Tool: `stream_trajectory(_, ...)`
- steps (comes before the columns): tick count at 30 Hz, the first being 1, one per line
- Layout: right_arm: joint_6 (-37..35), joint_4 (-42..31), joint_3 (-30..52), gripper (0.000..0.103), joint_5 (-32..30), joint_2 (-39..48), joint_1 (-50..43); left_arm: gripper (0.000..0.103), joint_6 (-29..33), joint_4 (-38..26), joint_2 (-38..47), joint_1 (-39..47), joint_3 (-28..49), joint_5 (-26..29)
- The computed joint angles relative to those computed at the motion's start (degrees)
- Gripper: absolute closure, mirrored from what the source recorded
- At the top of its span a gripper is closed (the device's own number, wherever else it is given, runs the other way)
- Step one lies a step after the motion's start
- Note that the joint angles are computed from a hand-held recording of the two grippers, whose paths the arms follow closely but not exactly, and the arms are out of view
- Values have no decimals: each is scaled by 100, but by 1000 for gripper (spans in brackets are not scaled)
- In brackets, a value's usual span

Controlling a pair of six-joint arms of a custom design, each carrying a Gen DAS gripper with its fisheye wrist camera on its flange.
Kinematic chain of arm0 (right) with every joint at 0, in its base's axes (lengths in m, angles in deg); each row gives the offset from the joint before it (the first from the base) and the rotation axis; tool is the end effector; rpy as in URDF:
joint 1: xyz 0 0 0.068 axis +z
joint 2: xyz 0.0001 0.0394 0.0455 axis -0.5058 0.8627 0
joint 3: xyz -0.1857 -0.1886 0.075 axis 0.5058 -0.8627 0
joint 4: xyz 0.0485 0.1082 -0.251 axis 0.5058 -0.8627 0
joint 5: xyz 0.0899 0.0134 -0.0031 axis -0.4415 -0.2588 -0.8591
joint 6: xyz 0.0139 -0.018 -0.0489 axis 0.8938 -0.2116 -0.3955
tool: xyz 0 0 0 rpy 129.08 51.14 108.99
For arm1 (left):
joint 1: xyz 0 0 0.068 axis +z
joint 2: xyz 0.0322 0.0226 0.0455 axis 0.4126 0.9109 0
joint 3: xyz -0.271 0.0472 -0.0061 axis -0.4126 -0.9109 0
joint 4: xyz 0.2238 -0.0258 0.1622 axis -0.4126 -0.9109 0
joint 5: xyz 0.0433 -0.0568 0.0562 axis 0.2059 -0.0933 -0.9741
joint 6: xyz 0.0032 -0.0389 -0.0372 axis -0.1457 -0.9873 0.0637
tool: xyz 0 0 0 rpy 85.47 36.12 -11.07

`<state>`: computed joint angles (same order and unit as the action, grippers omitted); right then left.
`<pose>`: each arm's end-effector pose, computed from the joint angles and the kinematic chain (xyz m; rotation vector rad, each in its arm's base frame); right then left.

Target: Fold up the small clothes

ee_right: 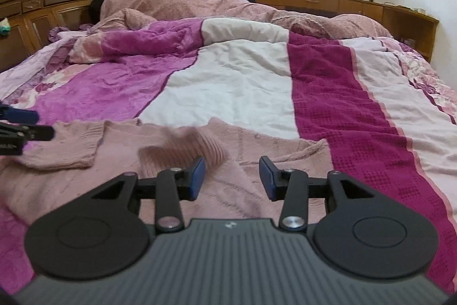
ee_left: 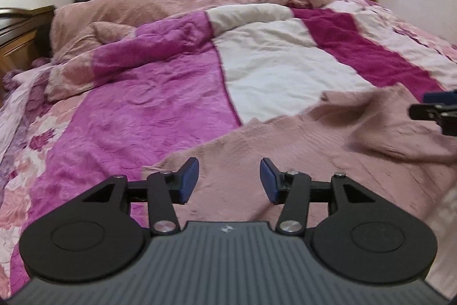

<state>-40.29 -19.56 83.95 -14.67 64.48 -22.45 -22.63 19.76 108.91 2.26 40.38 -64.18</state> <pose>0.2433 0.0190 0.1174 0.3350 2.0367 -0.2362 0.3856 -0.1629 0.1635 0.8490 2.0213 -0.2151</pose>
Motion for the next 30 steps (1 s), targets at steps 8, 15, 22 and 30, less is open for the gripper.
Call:
stream_trajectory(8, -150, 118, 123, 59, -293, 451, 193, 47, 258, -208, 325, -138, 78, -21)
stream_trajectory(15, -461, 252, 272, 59, -365, 925, 407, 47, 567, -99, 781, -205, 288, -194)
stream_trajectory(22, -576, 392, 288, 59, -237, 1116, 474, 90, 471, 134, 889, -202, 389, -265)
stream_trajectory(30, -558, 548, 312, 59, -204, 1280, 412, 91, -136, 396, 1276, 114, 1087, -1041)
